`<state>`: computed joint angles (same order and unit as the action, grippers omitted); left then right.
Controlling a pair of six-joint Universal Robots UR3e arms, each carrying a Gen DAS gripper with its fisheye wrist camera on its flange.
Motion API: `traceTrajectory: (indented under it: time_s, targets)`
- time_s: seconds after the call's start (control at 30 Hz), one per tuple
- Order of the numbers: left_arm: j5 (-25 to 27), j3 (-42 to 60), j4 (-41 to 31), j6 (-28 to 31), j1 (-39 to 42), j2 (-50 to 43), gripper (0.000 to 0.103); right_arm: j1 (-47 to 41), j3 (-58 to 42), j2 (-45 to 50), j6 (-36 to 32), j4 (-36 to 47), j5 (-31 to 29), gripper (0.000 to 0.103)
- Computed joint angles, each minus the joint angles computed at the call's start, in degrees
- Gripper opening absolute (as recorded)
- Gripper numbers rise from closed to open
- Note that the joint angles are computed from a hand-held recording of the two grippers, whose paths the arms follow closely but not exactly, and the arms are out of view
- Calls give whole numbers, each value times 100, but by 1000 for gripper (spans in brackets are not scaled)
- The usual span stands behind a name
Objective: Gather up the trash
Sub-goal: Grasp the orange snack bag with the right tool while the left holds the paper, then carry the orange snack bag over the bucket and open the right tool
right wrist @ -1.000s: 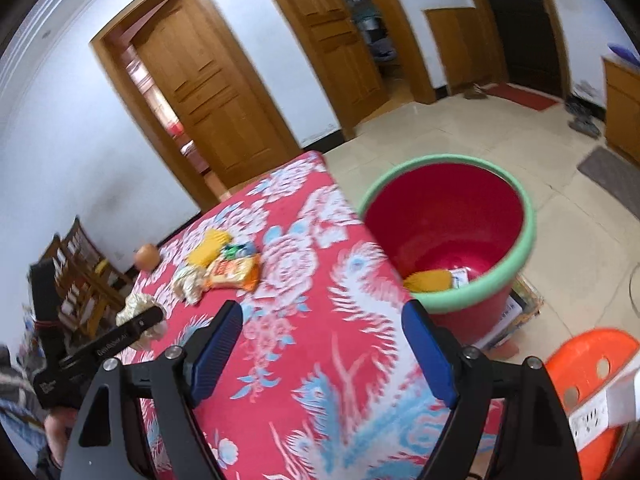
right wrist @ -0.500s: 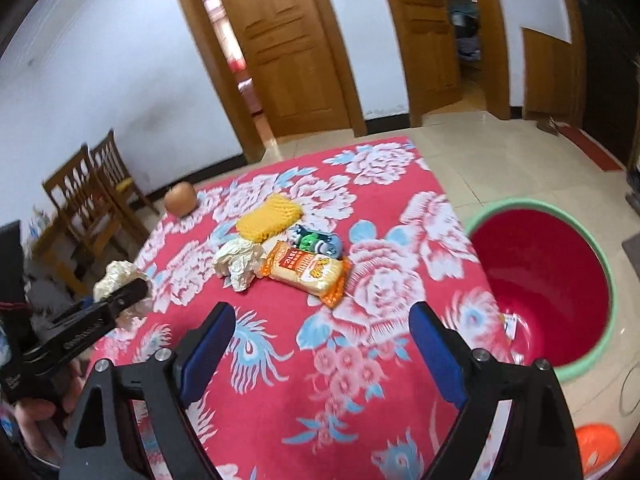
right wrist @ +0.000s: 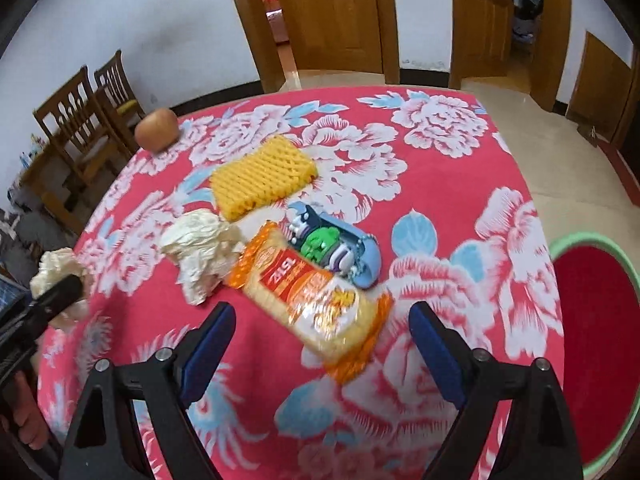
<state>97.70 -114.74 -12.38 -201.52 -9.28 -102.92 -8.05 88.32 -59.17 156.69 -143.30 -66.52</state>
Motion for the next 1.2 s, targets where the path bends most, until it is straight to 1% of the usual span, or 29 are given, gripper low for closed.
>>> traceTrajectory:
  time_s: [0.07,0.1,0.17,0.27,0.4,0.47,0.73,1.0,1.2]
  targets:
    - [-37,-25,32,1,32,-22,48,-21,-82,49,-33,171,117,82]
    - [-54,-40,43,3,42,-21,48,-14,-33,18,-55,115,113,73]
    - [-90,-74,74,-4,63,-25,48,21,32,-51,-171,154,110,65]
    - [-125,-105,100,-12,50,-31,48,51,202,-193,-293,158,109,61]
    - [-142,-129,123,-3,-11,-5,48,-74,567,-435,-221,121,282,59]
    - [-131,-174,135,5,-57,52,48,-201,810,-610,-205,159,449,53]
    - [-125,-228,143,-32,-253,190,48,-872,2339,-1643,-169,-329,980,52]
    - [-192,70,40,-71,-597,58,48,-1929,3794,-2841,-96,-790,1519,52]
    - [-223,471,-133,-73,-888,-153,48,-2746,4368,-3441,-218,-638,2015,52]
